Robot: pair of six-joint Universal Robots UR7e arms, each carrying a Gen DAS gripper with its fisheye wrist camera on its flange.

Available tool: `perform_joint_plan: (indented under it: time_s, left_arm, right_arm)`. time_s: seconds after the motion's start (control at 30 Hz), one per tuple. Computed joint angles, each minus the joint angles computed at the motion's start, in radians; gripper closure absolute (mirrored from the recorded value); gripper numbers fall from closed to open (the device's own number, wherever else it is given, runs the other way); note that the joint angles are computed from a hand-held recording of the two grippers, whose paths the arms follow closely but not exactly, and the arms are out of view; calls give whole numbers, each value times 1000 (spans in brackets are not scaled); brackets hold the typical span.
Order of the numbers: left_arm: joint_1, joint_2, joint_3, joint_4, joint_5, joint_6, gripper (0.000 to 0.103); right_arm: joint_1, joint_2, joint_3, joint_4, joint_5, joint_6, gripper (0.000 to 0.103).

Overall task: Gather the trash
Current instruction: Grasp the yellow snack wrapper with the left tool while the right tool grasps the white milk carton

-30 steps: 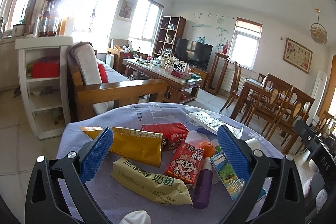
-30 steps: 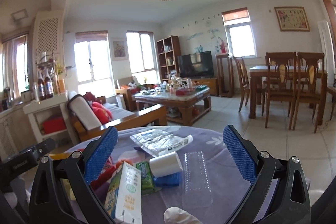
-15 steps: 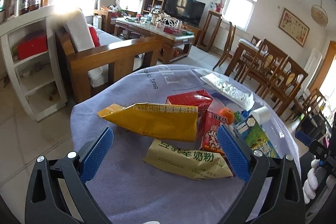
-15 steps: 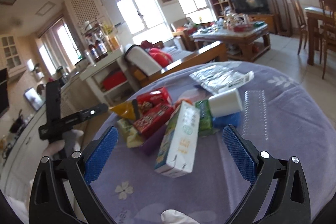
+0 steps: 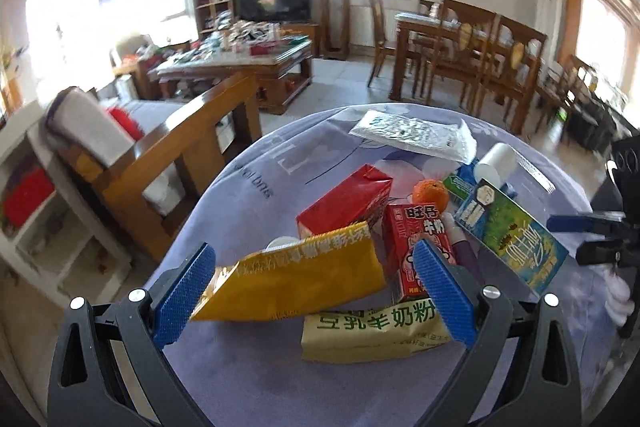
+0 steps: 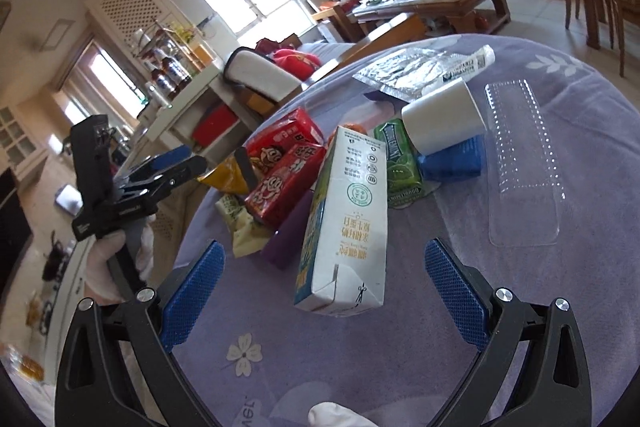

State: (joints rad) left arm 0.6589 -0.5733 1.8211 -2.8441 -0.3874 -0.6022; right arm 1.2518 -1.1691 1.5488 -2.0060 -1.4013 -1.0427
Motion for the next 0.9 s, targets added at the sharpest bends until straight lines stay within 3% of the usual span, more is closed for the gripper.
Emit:
perform_joint_plan:
  time_s: [0.17,0.27,0.43,0.53,0.63,0.73,0.9]
  left_arm:
    - [43,-2,-54,46,-129,367,5]
    - [68,3,-80,81,-158,486,5]
    - [126,-28,-75,27,-314,553,5]
    - [150,-21,-68,-25,-363,577,7]
    - [174,-34,-49,-91,-450,587,24]
    - [197,-50,-34,-126,-534,579,42]
    - [189,-36,-37,-86,-514,551,47]
  right_arm:
    - [3,18,-32,64,-9,13,4]
    - [7,27,-44,80,-17,24,4]
    - [9,44,-67,106,-20,55,4]
    - [10,39,-58,107,-24,52,5]
    - [15,43,-56,106,-27,56,7]
    - [17,40,-44,88,-34,55,15]
    - [27,36,-21,50,-65,46,31]
